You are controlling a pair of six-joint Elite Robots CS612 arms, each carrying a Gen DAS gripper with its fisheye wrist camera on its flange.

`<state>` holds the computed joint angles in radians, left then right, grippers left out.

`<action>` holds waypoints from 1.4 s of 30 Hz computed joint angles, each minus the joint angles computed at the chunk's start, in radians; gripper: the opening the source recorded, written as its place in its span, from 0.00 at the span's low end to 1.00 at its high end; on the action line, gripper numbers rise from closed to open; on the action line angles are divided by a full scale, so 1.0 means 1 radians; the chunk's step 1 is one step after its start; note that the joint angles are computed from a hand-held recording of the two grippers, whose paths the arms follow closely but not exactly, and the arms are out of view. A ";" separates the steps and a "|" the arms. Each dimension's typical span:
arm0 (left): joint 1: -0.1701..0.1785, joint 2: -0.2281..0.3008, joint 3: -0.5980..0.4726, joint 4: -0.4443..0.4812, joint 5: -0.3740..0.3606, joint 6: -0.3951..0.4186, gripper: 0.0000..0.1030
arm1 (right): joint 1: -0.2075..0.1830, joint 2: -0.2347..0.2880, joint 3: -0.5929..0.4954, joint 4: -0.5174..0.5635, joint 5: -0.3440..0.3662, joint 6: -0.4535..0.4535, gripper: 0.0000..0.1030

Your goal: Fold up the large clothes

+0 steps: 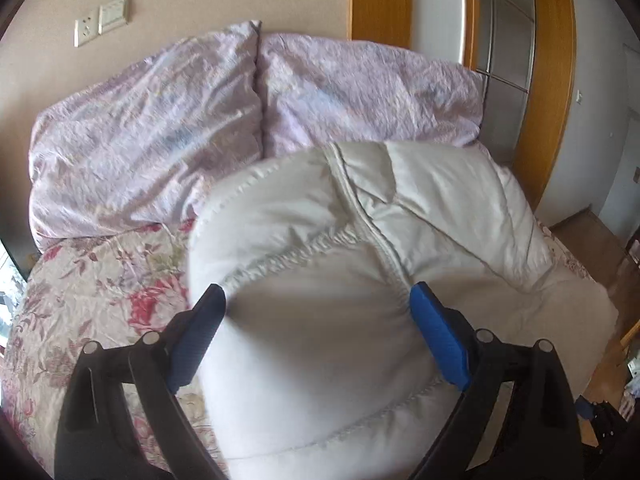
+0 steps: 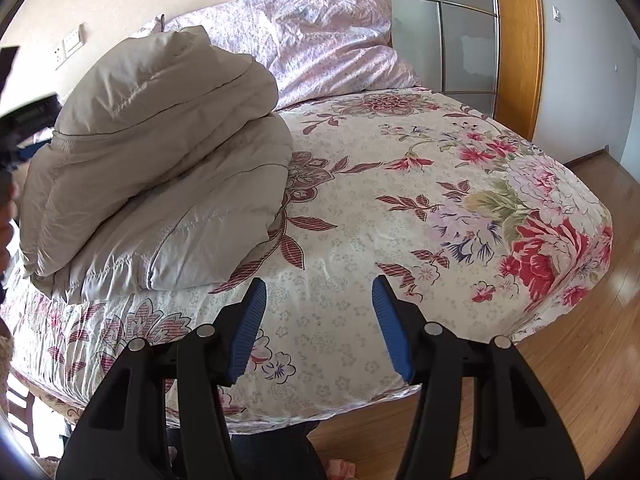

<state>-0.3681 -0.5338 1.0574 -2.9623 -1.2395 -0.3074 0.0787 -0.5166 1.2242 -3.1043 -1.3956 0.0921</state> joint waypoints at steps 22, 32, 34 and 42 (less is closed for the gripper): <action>-0.031 0.101 -0.118 0.021 0.069 0.075 0.94 | -0.003 0.011 -0.025 -0.014 0.031 0.022 0.55; -0.010 0.014 -0.012 -0.124 0.070 0.076 0.95 | 0.002 0.013 -0.117 -0.067 0.171 -0.045 0.59; -0.004 0.014 -0.018 -0.119 0.107 0.080 0.96 | 0.009 0.024 -0.164 -0.046 0.196 -0.037 0.63; 0.034 0.033 -0.054 -0.011 0.106 0.001 0.97 | 0.049 0.048 -0.278 -0.096 0.072 -0.019 0.63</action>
<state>-0.3344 -0.5005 1.0034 -2.9734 -1.1340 -0.3064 0.1273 -0.4683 0.9459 -3.2002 -1.3241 0.0736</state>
